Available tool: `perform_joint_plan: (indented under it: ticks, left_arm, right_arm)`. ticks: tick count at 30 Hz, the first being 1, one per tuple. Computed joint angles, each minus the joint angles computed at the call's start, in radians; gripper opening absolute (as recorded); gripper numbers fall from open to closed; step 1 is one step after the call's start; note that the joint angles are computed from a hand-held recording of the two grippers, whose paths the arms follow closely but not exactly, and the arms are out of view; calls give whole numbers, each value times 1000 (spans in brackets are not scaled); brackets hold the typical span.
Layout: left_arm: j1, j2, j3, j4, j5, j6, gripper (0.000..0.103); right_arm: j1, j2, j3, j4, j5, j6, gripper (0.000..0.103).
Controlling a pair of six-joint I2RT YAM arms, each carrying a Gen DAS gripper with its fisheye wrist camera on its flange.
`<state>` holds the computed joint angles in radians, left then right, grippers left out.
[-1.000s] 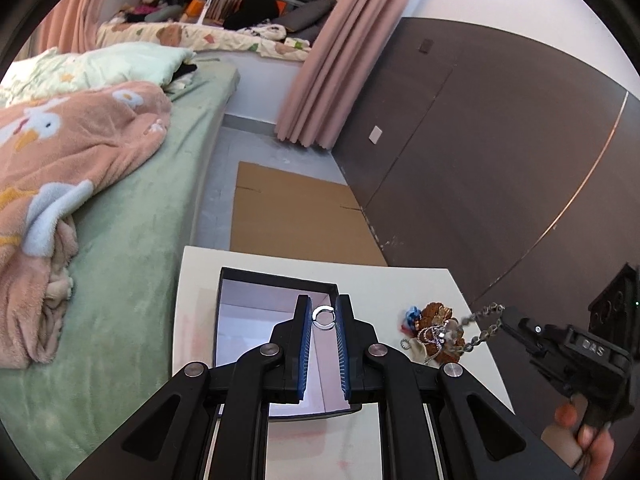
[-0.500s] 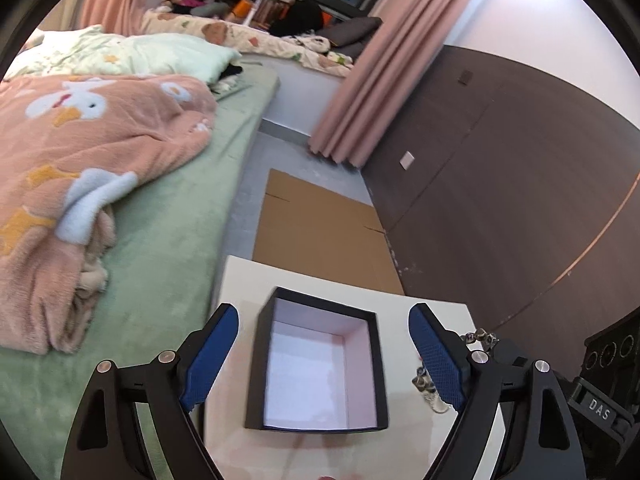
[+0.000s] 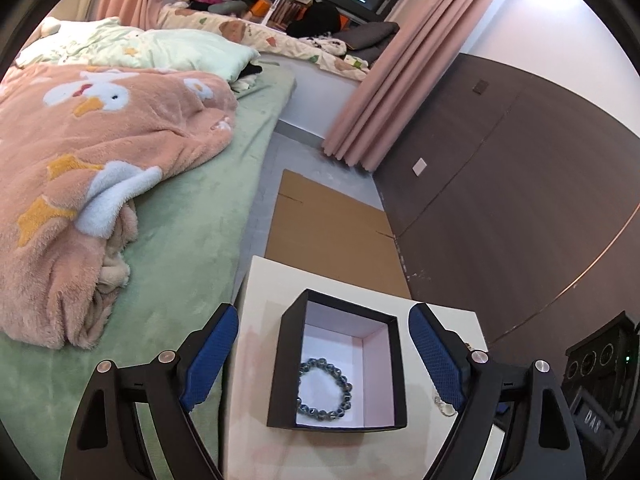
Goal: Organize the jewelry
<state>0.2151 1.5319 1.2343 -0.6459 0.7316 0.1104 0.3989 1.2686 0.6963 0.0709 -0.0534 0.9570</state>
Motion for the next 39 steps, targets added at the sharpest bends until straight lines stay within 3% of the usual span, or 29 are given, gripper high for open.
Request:
perform_joint_plan:
  ticks: [5,11,19,25,28,31,39]
  left_arm:
    - [-30,-37,-33,1,-2,14,87]
    - [-100,-111,-100,23,-21,27,87]
    - [-243,-200,-191,62,-68,48,84]
    - [-351,-215,-230,90,-89,26,62]
    - [-397,-214,-242,98,-94,21,51]
    - [-457,-224,-268,135,-124,-5,50]
    - [-594,-165,-247,181,-212,-69,48]
  right_arm:
    - [-51,-172,-69,-102,31,-2,61]
    - [-122,-364,-92,-329,85,6,61]
    - [-277,-490,-95,-552,49,-32,61]
    - [-376,-550,-108,-640,5,-39,61]
    - [-469,-573,-135,-648,-74,-38,61]
    - [-537,-592,-154,-661,-131,-48,61]
    - [-594,-598,-155,-675,-165,-61,61]
